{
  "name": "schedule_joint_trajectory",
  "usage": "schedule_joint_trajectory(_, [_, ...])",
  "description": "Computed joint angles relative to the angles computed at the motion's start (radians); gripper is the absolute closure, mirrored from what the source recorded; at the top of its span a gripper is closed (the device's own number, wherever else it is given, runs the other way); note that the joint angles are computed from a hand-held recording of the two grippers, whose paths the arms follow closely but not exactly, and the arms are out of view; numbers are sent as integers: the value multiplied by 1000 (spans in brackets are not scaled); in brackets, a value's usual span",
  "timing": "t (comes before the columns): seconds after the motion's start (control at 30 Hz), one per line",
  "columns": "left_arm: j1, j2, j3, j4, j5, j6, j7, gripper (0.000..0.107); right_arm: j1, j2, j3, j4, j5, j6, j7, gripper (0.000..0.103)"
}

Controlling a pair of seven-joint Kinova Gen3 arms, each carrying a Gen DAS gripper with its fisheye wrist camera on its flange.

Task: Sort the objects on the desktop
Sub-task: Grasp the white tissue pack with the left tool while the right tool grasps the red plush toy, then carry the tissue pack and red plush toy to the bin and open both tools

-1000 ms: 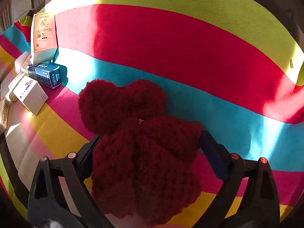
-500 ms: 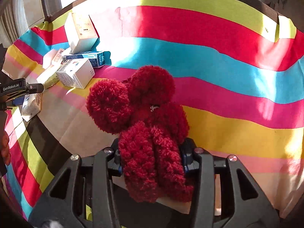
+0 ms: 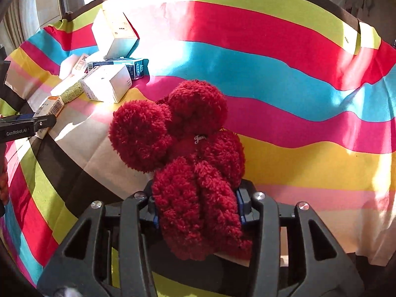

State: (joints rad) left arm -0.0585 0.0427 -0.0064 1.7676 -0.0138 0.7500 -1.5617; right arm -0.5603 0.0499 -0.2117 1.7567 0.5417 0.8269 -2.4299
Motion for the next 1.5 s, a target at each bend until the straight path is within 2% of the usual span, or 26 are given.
schedule_joint_trajectory(0.1, [-64, -12, 38, -1, 62, 31, -68, 56, -34, 0, -25, -13, 53, 56, -84, 61])
schedule_joint_trajectory(0.2, [-56, -41, -31, 21, 163, 55, -190, 56, -75, 0, -46, -23, 87, 83, -146, 62])
schedule_joint_trajectory(0.3, [-73, -72, -47, 53, 204, 62, -250, 56, -91, -34, -68, -5, 65, 95, -208, 62])
schedule_joint_trajectory(0.5, [-115, -126, -104, 87, 287, 110, -391, 56, -155, -65, -144, 6, 89, 146, -351, 63])
schedule_joint_trajectory(0.63, [-146, -176, -156, 115, 348, 152, -503, 56, -212, -87, -211, -1, 120, 193, -459, 63])
schedule_joint_trajectory(0.73, [-166, -251, -211, 151, 379, 197, -590, 56, -274, -52, -249, -36, 158, 224, -546, 63])
schedule_joint_trajectory(0.87, [-182, -333, -293, 190, 380, 248, -692, 56, -365, -7, -255, -71, 180, 224, -605, 63])
schedule_joint_trajectory(1.0, [-204, -348, -378, 194, 402, 280, -778, 56, -446, 42, -234, -111, 203, 216, -655, 63])
schedule_joint_trajectory(1.23, [-293, -305, -550, 103, 501, 371, -978, 56, -559, 186, -171, -301, 233, 182, -582, 63])
schedule_joint_trajectory(1.37, [-359, -240, -657, 22, 590, 442, -1092, 56, -609, 286, -124, -478, 196, 176, -436, 63])
schedule_joint_trajectory(1.5, [-451, -144, -758, -59, 703, 515, -1192, 56, -589, 399, -181, -663, 181, 149, -273, 63])
